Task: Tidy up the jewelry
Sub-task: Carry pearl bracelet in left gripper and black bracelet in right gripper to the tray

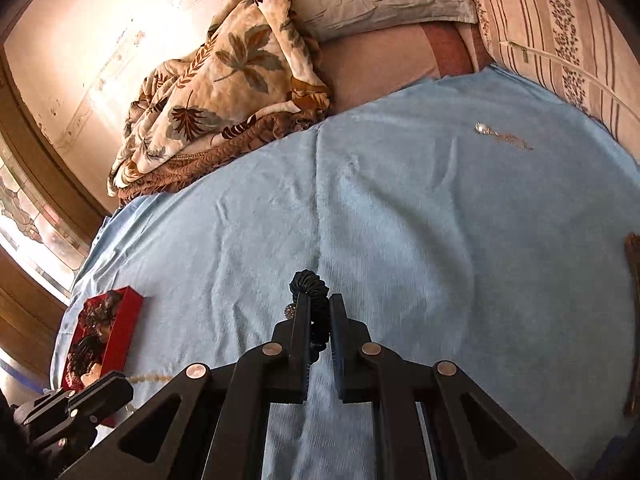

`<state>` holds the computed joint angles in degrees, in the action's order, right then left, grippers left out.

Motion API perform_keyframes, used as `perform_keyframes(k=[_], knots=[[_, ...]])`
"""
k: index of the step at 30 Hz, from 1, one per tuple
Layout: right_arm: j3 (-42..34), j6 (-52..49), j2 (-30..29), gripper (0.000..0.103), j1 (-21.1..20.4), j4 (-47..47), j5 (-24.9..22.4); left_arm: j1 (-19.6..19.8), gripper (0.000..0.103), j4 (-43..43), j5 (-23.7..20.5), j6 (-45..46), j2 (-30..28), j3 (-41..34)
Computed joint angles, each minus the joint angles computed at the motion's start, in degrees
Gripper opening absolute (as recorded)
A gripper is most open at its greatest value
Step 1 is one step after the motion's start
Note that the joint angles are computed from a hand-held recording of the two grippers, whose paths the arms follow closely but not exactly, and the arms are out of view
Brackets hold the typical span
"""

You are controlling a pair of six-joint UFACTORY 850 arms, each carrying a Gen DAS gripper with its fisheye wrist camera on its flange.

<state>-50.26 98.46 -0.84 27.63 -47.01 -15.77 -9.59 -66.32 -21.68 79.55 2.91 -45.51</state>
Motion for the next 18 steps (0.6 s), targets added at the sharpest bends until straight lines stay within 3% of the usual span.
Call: perform_keyframes(k=[5, 18], knots=[[-0.1, 1.3, 0.5, 0.01, 2.5, -1.5, -2.4, 0.3, 0.005, -2.1, 0.6, 2.8, 2.9, 2.5], [2.5, 4.0, 3.1, 0.01, 8.1, -1.8, -8.5, 1.6, 0.005, -5.9, -3.5, 8.2, 9.9, 6.9]])
